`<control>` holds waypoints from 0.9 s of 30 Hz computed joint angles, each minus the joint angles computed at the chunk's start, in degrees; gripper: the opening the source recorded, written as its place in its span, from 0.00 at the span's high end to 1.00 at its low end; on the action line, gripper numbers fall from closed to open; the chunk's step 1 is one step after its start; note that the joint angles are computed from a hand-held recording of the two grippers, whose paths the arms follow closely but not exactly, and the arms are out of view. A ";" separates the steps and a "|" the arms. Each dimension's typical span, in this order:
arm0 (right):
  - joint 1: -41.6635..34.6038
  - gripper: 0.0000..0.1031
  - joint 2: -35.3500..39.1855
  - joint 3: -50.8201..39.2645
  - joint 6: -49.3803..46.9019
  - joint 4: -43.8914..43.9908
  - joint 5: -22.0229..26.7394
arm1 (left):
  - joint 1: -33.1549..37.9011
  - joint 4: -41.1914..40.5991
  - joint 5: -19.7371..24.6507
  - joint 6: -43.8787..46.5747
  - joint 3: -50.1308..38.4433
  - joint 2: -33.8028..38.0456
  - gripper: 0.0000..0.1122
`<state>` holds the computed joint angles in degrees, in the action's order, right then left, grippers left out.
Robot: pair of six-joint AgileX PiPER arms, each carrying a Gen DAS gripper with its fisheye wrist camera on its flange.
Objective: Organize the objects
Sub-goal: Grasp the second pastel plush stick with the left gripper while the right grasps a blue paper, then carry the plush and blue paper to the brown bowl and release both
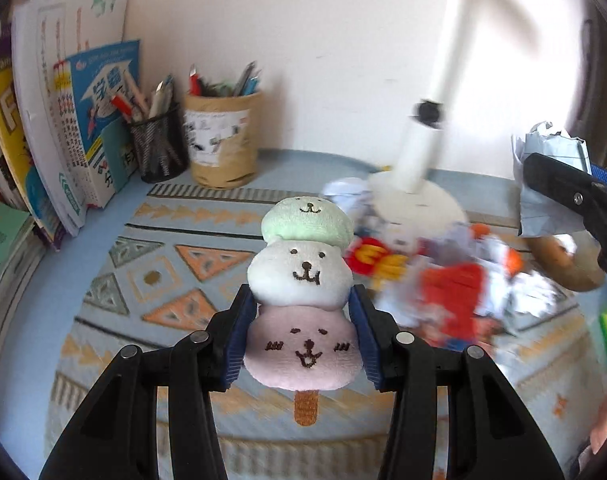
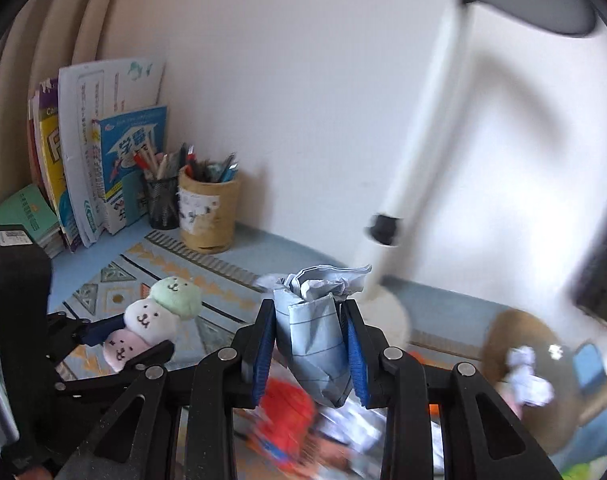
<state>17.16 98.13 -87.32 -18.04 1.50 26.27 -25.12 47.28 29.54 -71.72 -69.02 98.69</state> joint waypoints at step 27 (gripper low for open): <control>-44.28 0.65 13.04 -2.05 -47.30 45.17 36.56 | -16.75 3.25 5.32 -16.74 -5.41 9.69 0.60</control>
<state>-27.12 111.17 -89.38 -65.34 46.67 62.83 -41.86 50.53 34.87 -88.47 -74.42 108.38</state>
